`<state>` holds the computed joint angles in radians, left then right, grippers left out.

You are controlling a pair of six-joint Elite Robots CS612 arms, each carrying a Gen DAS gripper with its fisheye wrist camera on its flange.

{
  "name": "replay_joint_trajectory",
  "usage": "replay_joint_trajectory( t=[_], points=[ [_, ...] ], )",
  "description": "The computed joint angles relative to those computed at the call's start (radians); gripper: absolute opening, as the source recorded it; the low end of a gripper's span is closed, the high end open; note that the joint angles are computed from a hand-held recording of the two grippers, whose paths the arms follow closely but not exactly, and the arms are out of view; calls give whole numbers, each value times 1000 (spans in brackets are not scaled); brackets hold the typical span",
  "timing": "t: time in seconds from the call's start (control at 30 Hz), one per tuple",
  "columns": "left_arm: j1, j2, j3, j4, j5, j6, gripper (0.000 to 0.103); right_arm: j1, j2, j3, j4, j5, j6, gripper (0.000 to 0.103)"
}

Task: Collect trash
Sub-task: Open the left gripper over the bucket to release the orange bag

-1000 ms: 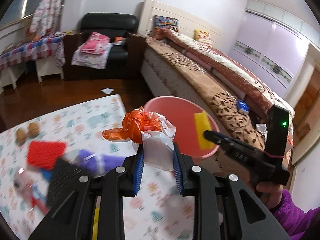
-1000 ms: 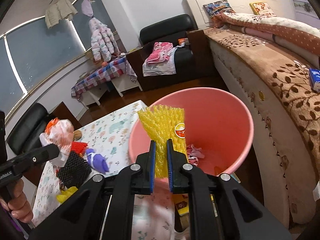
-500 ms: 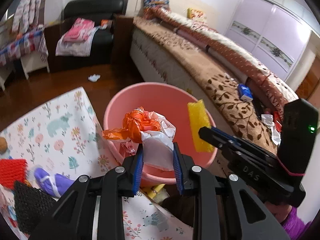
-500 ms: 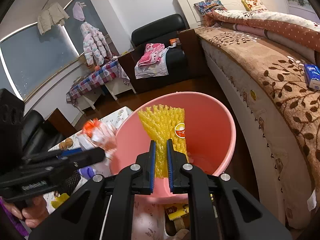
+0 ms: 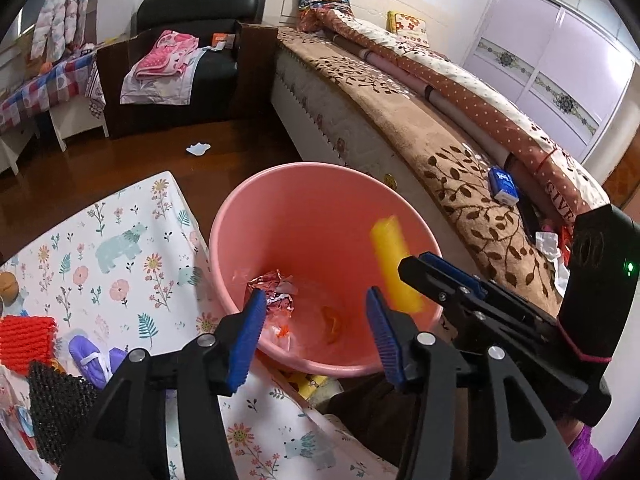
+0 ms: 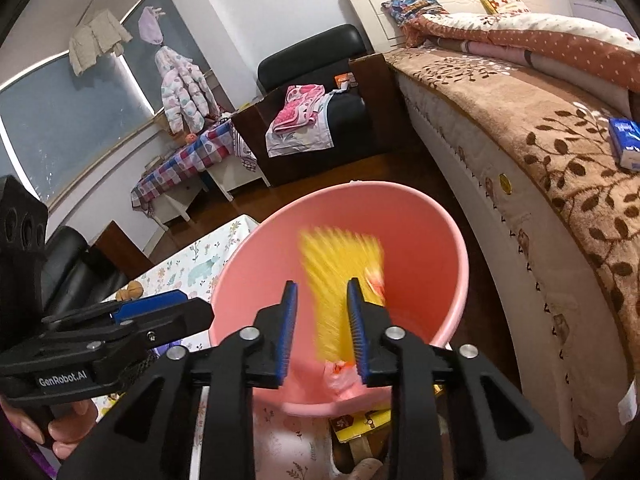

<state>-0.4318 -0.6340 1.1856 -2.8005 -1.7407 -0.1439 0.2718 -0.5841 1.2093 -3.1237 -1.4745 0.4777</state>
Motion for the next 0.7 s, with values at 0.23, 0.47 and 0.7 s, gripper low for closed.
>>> replay_joint_trajectory(
  t=[0.23, 0.47, 0.7],
  points=[
    [-4, -40, 70, -97, 39, 30, 51, 5, -15, 24, -27, -5, 4, 33],
    [20, -79, 144, -172, 60, -15, 51, 25, -20, 13, -31, 12, -45, 33],
    [62, -135, 247, -253, 156, -85, 51, 51, -8, -22, 5, 43, -95, 33]
  ],
)
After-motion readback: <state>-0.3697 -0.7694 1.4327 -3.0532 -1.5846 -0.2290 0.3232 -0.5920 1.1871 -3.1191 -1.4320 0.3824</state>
